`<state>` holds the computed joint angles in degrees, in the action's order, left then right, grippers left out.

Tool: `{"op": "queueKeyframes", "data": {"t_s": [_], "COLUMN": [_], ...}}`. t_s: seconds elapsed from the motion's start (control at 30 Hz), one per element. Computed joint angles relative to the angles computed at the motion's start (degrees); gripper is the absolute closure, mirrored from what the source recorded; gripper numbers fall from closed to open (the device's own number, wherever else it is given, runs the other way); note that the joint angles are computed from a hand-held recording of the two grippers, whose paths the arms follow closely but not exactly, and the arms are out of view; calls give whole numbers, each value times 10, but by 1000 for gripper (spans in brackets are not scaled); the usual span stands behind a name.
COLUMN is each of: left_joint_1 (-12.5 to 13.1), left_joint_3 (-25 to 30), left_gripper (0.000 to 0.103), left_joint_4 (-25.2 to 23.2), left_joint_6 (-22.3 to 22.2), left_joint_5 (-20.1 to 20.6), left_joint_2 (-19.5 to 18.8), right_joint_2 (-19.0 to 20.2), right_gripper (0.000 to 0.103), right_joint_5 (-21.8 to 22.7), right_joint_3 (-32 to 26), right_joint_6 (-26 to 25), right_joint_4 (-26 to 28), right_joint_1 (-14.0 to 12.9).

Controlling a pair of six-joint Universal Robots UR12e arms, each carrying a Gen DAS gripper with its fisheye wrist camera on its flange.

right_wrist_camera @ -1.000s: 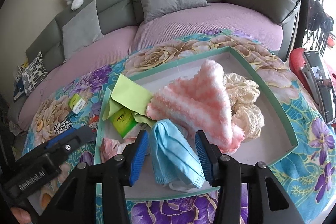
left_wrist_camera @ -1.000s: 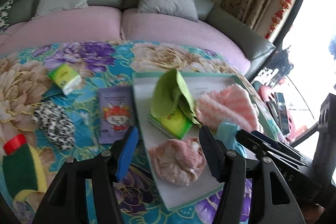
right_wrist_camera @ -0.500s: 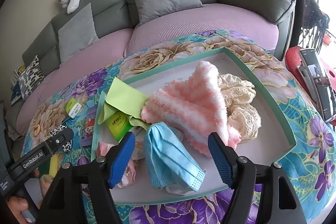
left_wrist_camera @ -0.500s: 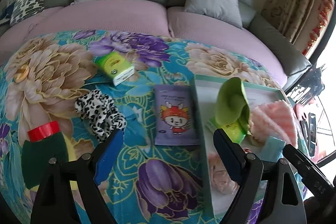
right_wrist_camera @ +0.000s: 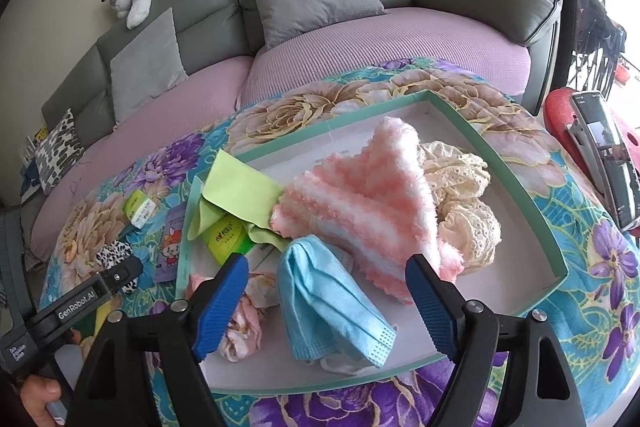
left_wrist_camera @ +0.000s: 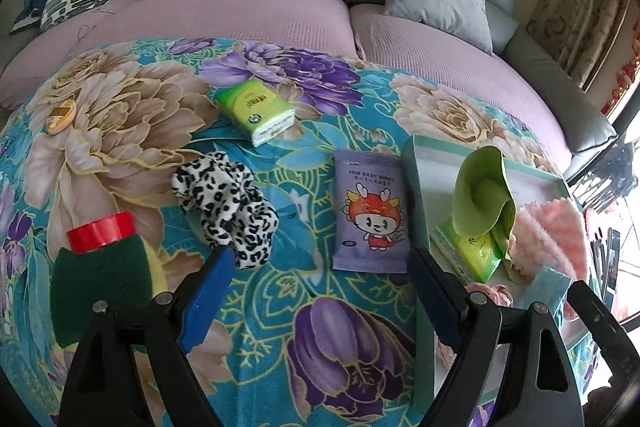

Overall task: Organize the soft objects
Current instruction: 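Withdraw both open tools from the tray, then move both open tools toward the green sponge and leopard scrunchie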

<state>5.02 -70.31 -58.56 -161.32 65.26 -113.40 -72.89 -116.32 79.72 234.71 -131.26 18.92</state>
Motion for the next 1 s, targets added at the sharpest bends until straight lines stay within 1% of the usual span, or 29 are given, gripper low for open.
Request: {"op": "queueKeyframes", "data": {"t_s": [0.17, 0.27, 0.4, 0.5, 0.57, 0.7, 0.9, 1.0], "left_joint_1": [1, 4, 12, 19, 23, 31, 42, 47], "left_joint_3": [-2, -2, -6, -6, -5, 1, 2, 4], "left_gripper": [15, 15, 15, 15, 15, 15, 15, 15], "left_joint_4": [17, 30, 56, 68, 71, 69, 68, 64], "left_joint_6": [3, 2, -12, -23, -33, -51, -55, -61], "left_joint_5": [24, 42, 59, 73, 83, 90, 91, 97], "left_joint_2": [3, 5, 7, 8, 7, 3, 3, 0], "right_joint_2": [12, 21, 35, 45, 54, 72, 104, 115], "right_gripper": [19, 19, 19, 19, 19, 19, 19, 19], "right_joint_5": [-4, 5, 6, 20, 27, 42, 73, 80], "right_joint_3": [-17, -26, -45, -54, -65, -88, -131, -147], "right_joint_6": [-13, -22, -44, -53, -63, -89, -122, -137], "right_joint_4": [-15, -33, -43, -59, -64, -65, -50, -42], "right_joint_1": [6, 8, 13, 15, 18, 22, 28, 32]}}
